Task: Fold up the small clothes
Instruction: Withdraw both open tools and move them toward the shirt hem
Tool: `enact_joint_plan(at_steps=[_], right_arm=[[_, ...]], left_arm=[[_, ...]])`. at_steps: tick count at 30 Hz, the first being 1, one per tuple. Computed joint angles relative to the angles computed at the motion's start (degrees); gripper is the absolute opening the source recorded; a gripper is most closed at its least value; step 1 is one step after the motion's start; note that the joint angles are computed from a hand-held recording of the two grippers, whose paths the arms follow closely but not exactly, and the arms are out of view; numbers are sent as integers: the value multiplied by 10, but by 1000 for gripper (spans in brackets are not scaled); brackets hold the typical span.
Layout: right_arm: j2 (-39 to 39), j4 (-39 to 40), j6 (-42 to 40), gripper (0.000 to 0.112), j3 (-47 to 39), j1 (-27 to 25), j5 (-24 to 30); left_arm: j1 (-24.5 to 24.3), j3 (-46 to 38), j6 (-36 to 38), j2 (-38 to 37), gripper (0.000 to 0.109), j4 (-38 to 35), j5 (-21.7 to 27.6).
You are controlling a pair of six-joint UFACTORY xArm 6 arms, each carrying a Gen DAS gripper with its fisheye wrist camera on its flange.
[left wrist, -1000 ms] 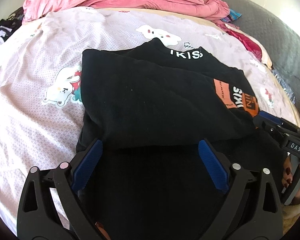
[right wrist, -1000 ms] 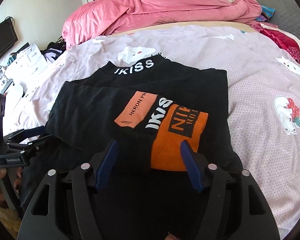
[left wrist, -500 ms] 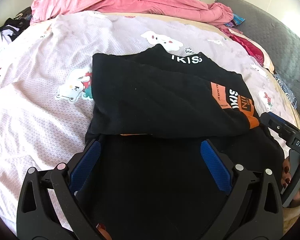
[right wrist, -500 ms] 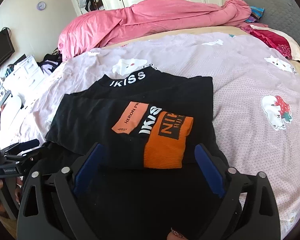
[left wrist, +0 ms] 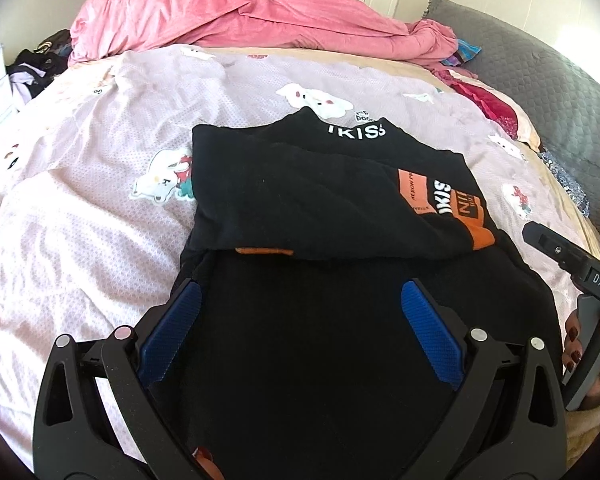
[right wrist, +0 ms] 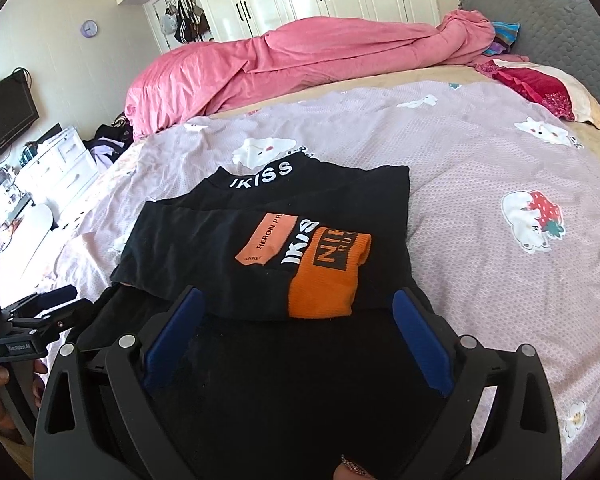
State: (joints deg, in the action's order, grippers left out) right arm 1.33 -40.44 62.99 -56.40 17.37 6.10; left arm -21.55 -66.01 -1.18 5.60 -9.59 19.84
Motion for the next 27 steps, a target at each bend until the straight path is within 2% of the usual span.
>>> enact_joint_plan(at_steps=[11, 15, 23, 27], right_arm=[[-52, -66, 81, 96, 56, -15, -15], [-63, -42, 55, 96, 73, -11, -18], [-78, -82, 92, 96, 89, -3, -10], [-86, -59, 69, 96, 102, 2, -11]], left_arm=[[5, 50, -30, -40, 94, 16, -19], [7, 71, -38, -56, 94, 25, -26], [13, 109, -66, -82, 94, 52, -43], [19, 126, -79, -94, 94, 66, -46]])
